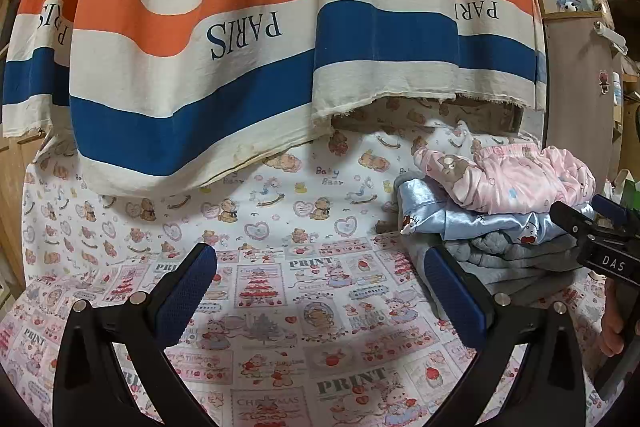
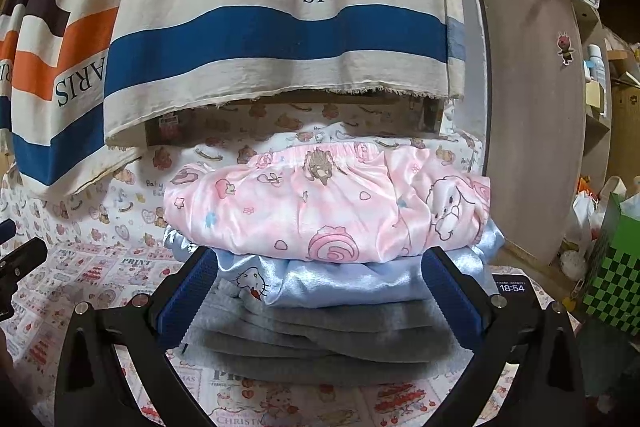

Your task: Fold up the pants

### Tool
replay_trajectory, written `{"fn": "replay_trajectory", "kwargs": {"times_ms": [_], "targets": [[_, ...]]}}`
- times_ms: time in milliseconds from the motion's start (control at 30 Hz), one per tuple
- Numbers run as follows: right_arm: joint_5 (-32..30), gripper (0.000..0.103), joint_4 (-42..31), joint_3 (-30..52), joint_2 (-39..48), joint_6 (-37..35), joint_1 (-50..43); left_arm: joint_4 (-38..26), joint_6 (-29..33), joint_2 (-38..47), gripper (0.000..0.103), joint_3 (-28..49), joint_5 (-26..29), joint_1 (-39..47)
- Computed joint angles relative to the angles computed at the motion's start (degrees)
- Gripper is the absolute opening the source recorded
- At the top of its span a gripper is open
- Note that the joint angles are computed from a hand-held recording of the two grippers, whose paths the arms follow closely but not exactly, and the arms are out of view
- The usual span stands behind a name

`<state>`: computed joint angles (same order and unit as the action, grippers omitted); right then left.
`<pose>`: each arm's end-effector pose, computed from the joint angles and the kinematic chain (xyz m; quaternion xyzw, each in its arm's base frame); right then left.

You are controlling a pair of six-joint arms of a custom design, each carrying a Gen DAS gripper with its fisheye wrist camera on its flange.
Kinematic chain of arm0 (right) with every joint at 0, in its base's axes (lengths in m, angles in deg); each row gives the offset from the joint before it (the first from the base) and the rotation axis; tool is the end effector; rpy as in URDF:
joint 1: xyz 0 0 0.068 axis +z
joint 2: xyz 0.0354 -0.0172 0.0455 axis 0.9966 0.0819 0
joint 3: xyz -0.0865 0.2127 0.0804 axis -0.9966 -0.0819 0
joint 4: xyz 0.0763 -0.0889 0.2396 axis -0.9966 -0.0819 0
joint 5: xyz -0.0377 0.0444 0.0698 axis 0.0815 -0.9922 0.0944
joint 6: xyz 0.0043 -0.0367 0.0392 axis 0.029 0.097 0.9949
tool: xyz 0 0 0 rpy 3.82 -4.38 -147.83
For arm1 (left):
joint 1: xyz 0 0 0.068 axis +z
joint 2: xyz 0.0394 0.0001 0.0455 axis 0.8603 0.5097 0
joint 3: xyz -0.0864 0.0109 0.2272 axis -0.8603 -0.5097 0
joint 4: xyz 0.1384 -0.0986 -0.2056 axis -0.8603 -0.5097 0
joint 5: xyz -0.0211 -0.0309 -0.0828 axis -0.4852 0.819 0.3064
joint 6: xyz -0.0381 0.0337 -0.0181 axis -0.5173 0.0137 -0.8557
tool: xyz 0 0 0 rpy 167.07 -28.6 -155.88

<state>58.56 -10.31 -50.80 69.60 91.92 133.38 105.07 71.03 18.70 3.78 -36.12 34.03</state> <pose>0.1919 0.1692 0.0898 0.0891 0.8073 -0.0731 0.5788 0.2227 -0.0983 0.0739 0.0907 0.8008 -0.0848 0.5858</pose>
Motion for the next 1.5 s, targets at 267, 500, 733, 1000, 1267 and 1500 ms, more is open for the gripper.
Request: {"fn": "replay_trajectory", "kwargs": {"times_ms": [267, 500, 733, 1000, 1267, 1500], "targets": [[-0.05, 0.102, -0.44, 0.15, -0.09, 0.61, 0.01, -0.06, -0.05, -0.02, 0.103, 0.01, -0.14, -0.18], [-0.06, 0.102, 0.46, 0.13, 0.34, -0.22, -0.05, -0.01, -0.07, 0.01, 0.103, 0.0, -0.12, -0.16], [-0.07, 0.102, 0.53, 0.15, 0.41, -0.47, 0.0, -0.21, 0.01, -0.27, 0.103, -0.08, 0.0, -0.05], [-0.05, 0.102, 0.05, 0.35, 0.46, -0.2, 0.11, -0.13, 0.21, -0.06, 0.103, 0.02, -0.46, -0.22], [-0.02, 0.102, -0.08, 0.37, 0.37, -0.22, 0.1, -0.11, 0.25, -0.03, 0.103, 0.03, -0.39, -0.14], [-0.12, 0.102, -0.19, 0.43, 0.36, -0.17, 0.06, -0.04, 0.19, 0.06, 0.103, 0.05, -0.39, -0.14]]}}
